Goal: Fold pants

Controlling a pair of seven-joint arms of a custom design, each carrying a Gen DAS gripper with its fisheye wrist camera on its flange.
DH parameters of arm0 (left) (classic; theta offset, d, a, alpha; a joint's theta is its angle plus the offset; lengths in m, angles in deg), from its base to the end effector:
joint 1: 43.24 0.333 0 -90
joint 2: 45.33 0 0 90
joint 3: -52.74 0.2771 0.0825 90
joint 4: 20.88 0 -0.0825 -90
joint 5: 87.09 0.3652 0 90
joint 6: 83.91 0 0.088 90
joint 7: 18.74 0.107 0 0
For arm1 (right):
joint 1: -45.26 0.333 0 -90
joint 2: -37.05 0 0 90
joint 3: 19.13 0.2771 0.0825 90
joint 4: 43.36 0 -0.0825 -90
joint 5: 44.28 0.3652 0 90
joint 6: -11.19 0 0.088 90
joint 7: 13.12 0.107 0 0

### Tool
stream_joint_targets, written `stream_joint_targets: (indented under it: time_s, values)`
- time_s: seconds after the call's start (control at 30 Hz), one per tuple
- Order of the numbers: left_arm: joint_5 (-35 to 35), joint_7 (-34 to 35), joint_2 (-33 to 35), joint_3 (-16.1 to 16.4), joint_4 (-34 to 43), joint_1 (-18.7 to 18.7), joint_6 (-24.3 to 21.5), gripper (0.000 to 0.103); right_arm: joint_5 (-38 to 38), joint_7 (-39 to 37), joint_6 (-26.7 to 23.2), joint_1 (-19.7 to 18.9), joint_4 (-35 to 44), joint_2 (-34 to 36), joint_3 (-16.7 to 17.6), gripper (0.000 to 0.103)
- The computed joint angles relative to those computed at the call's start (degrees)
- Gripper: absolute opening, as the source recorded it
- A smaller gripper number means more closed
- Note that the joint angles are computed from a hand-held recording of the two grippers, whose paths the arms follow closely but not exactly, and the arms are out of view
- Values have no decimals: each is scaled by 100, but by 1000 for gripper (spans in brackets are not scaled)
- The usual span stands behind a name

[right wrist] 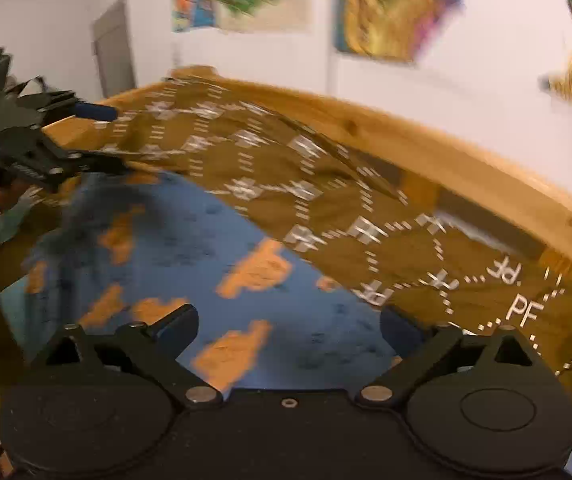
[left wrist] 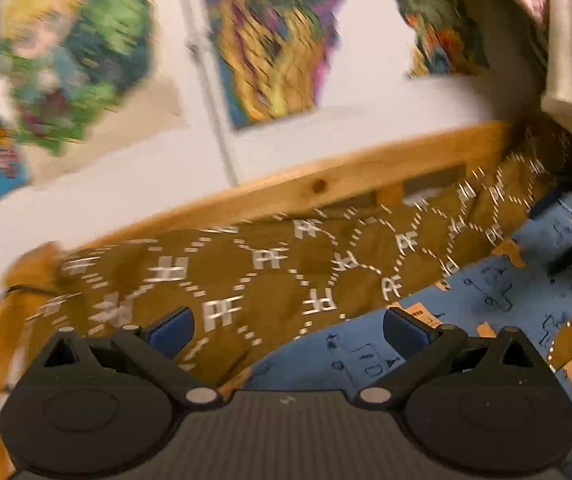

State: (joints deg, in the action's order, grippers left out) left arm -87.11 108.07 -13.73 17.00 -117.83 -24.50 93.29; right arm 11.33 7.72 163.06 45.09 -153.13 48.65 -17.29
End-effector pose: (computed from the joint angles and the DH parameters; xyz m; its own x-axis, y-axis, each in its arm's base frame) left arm 0.6749 -0.1259 0.4149 -0.5468 -0.8093 -0.2145 -0.3799 0.4681 -0.7979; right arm 0.6157 -0.0054 0.4105 0.4906 -0.8669 -0.0882 -0.6291 -0.2823 -0.7243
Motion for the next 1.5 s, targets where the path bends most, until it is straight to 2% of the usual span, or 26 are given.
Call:
stream_joint_targets:
  time_s: [0.07,0.17,0.23,0.33,0.37,0.43,0.47,0.53,0.57,0.6,0.63,0.67,0.73,0.77,0.83,0.97,1.1,1.27,1.3,1.37,1.43,1.5]
  values:
    - [198,392,529,57,852,-196,-738,98,-344,233,-147,-76,655,618,-95,86]
    - [210,943,1087,155,1756,-456,-1452,92,-948,550,-389,-253,1554,1410,-133,81]
    - [179,1104,1346,325,2275,-679,-1951,81,-1355,786,-556,-356,1983,1767,-160,76]
    - [181,1079,1570,758,2865,-1059,-2639,68,-1725,946,-1129,-644,2477,2092,-80,67]
    - [175,1099,1617,876,2987,-1157,-2765,65,-1746,891,-1360,-770,2612,2169,-10,67]
    - [250,1033,1761,1223,3343,-1452,-3012,53,-1741,789,-1639,-916,2830,2309,105,67]
    - [297,932,1798,1426,3445,-1607,-3052,49,-1751,792,-1738,-938,2940,2388,140,66]
    - [372,736,1955,1815,3830,-1921,-3343,33,-2055,1009,-1754,-788,3254,2634,56,64]
    - [385,700,1992,1955,3920,-2029,-3402,29,-2204,1143,-1900,-756,3400,2706,28,59]
    - [382,711,1973,2032,3907,-2082,-3412,21,-2362,1264,-2141,-733,3677,2872,17,57]
    - [355,737,1951,2063,3883,-2105,-3423,7,-2486,1296,-2301,-731,3840,2973,18,54]
    - [336,718,1936,2102,3870,-2137,-3424,4,-2550,1324,-2404,-743,3938,3022,35,51]
    - [295,494,1811,2194,3639,-2186,-3187,1,-2544,1285,-2590,-823,4019,3031,116,24]
    - [299,385,1763,2230,3553,-2209,-3106,1,-2576,1217,-2524,-800,3877,2938,121,13]
    - [340,237,1597,2265,3234,-2217,-2823,0,-2664,939,-2328,-739,3504,2712,125,6]
    - [353,26,1342,2205,2700,-2125,-2250,0,-2533,672,-1564,-644,2709,2273,138,3]
    - [485,7,1033,2085,2011,-1997,-1281,0,-2325,455,-617,-530,2024,1900,161,2]
    - [712,-417,1117,2136,2046,-2057,-516,0,-2264,468,560,-366,1704,1715,164,2]
    - [782,-546,1172,2188,2132,-2101,-451,0,-2269,521,776,-342,1772,1766,167,2]
    - [880,-725,1420,2209,2525,-2182,-673,0,-2423,705,1072,-264,1994,1930,112,2]
    - [1136,-951,1703,2545,2950,-2439,-854,0,-2796,1038,989,-135,2465,2264,-48,2]
    - [1237,-965,2002,2550,3367,-2460,-1108,1,-3161,1219,799,-80,2958,2647,-132,2]
